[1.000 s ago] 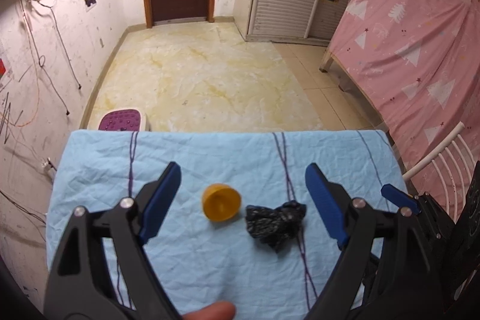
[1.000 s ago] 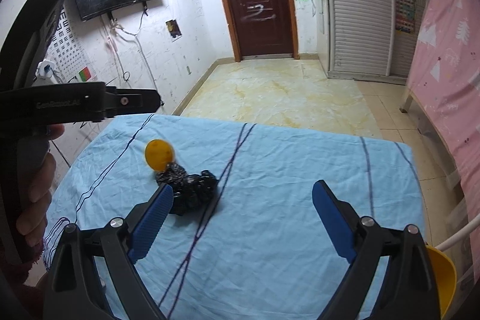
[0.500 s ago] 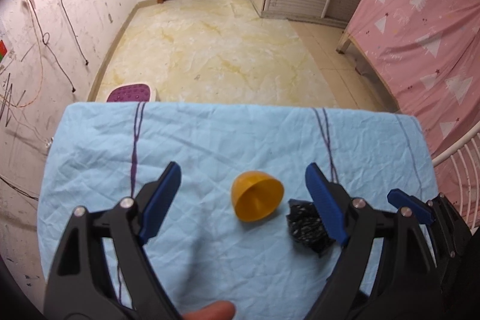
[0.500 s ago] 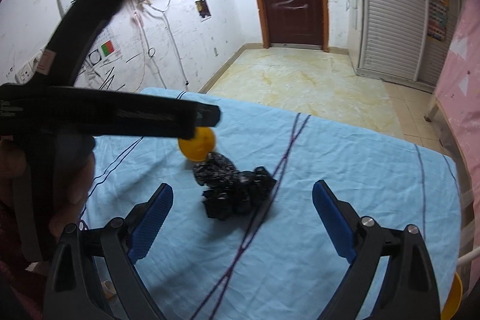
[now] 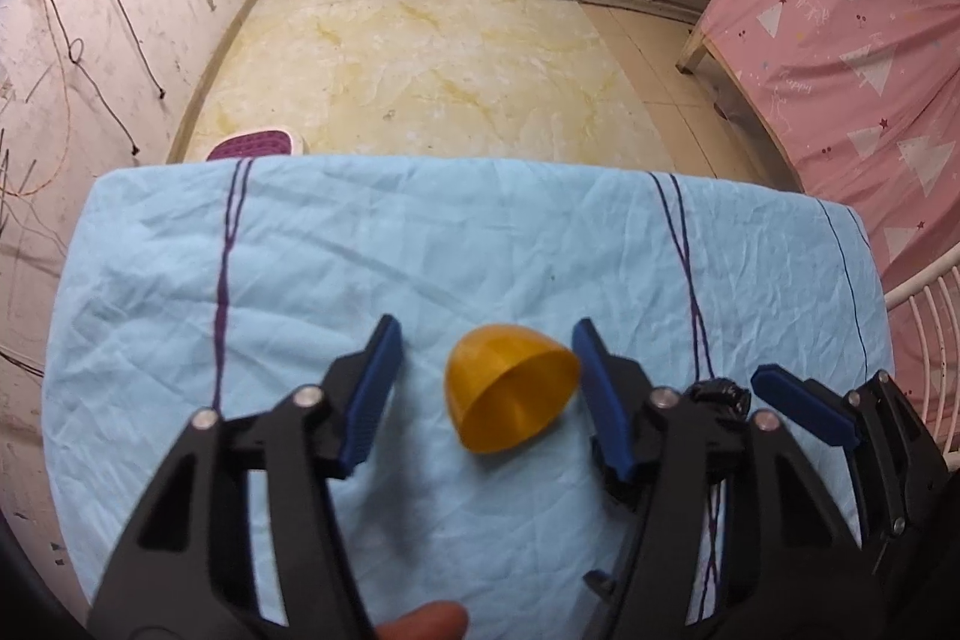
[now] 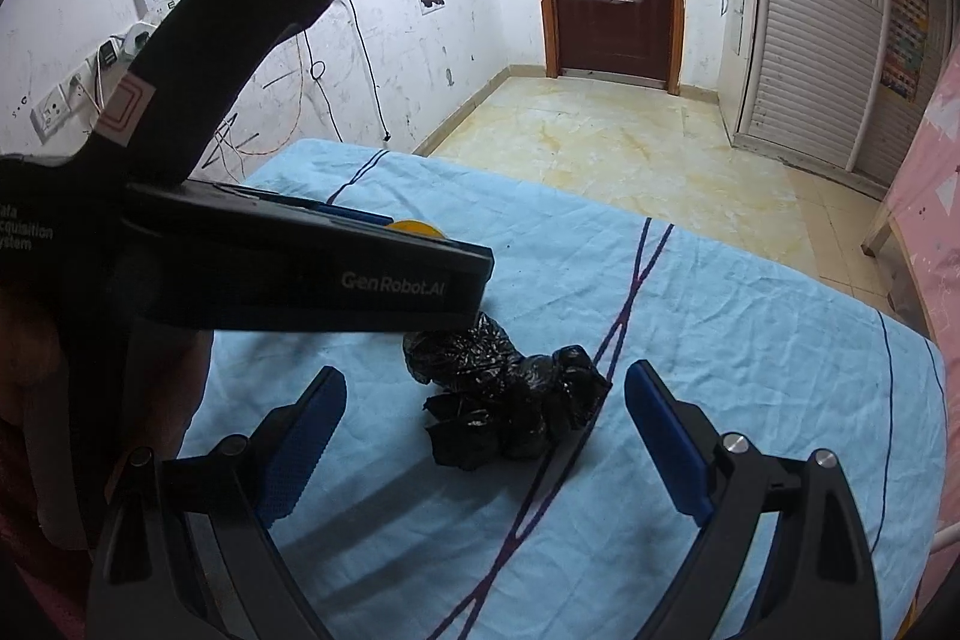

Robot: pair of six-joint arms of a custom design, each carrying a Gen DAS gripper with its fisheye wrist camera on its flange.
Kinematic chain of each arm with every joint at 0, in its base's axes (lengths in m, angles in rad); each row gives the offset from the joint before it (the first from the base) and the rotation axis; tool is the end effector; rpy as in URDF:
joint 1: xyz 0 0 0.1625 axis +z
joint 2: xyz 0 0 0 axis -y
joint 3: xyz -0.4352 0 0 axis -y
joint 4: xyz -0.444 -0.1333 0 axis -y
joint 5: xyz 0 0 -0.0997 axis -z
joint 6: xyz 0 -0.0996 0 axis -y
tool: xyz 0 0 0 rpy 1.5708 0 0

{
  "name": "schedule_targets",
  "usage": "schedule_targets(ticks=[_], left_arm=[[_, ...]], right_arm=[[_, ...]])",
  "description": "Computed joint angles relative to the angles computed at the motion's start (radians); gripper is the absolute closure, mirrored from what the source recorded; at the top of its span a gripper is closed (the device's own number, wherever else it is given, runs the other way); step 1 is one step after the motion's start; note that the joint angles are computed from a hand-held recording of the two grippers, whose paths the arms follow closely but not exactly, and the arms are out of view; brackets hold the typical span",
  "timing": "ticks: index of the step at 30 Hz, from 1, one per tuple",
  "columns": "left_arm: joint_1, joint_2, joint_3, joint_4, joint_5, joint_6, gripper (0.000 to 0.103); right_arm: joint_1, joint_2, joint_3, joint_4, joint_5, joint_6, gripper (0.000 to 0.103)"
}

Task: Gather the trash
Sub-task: 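Grasp the yellow ball with the left tool while the right tool grasps the black bag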

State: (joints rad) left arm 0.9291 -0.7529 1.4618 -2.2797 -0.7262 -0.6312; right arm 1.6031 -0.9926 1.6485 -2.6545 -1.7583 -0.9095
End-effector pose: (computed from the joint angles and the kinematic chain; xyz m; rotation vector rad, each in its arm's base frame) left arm -0.2850 -0.7286 0.1049 0.0125 2.3861 -0.6373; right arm 0.1380 -0.7169 0.2085 1.2021 -2.4856 0.4327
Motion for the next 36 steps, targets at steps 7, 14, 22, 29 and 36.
schedule_targets(ticks=[7, 14, 22, 29, 36], left_arm=[[0.003, 0.0, 0.005, -0.018, 0.004, 0.011, 0.062], [-0.002, -0.001, 0.014, -0.034, 0.008, 0.02, 0.063], [-0.012, -0.021, 0.043, -0.054, 0.011, 0.016, 0.063], [-0.043, -0.032, 0.057, -0.063, 0.043, 0.02, 0.063], [-0.078, -0.013, 0.036, -0.047, 0.068, 0.02, 0.063]], right_arm=[[0.003, 0.027, -0.025, -0.013, -0.017, 0.02, 0.024], [0.005, 0.055, -0.048, -0.018, -0.053, 0.022, 0.063], [-0.003, 0.029, -0.031, -0.03, -0.025, 0.028, 0.07], [-0.018, -0.012, -0.02, -0.034, 0.01, 0.052, 0.07], [-0.042, -0.077, 0.004, -0.047, 0.053, 0.06, 0.07]])
